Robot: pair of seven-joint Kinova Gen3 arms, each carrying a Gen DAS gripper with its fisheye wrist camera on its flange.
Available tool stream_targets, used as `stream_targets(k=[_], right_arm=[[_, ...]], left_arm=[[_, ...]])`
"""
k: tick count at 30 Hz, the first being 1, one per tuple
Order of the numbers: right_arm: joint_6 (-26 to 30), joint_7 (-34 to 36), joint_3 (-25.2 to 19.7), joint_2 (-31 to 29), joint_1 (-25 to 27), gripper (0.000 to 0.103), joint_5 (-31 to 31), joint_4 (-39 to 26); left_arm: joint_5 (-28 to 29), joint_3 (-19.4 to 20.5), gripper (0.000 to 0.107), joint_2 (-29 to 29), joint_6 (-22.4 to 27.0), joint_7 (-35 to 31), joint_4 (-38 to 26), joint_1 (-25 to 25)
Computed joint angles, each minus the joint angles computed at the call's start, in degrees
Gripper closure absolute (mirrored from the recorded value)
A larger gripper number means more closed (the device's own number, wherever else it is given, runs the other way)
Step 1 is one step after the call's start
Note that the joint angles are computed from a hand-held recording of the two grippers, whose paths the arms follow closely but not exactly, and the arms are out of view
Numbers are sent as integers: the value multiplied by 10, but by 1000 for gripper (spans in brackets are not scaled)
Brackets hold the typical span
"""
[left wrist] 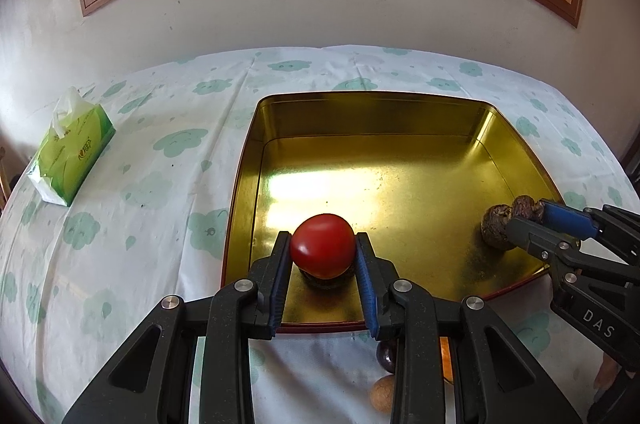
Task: Organize fruits
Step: 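Open both grippers to drop the tomato and dark fruit into the tin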
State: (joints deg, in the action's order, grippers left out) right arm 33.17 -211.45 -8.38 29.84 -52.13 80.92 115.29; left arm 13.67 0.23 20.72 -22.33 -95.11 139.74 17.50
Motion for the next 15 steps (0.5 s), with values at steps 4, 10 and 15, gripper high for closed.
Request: stream_targets(k=[4, 10, 15], right_arm=[[11, -2, -4, -5, -8, 60, -4, 2], [39, 7, -8, -19, -26, 59, -24, 6], [68, -8, -18, -36, -47, 59, -31, 21]], left_arm=[[20, -12, 74, -3, 0, -13, 3, 15], [48, -19, 68, -26, -4, -37, 22, 33], [76, -12, 68, -55, -19, -56, 51, 45]])
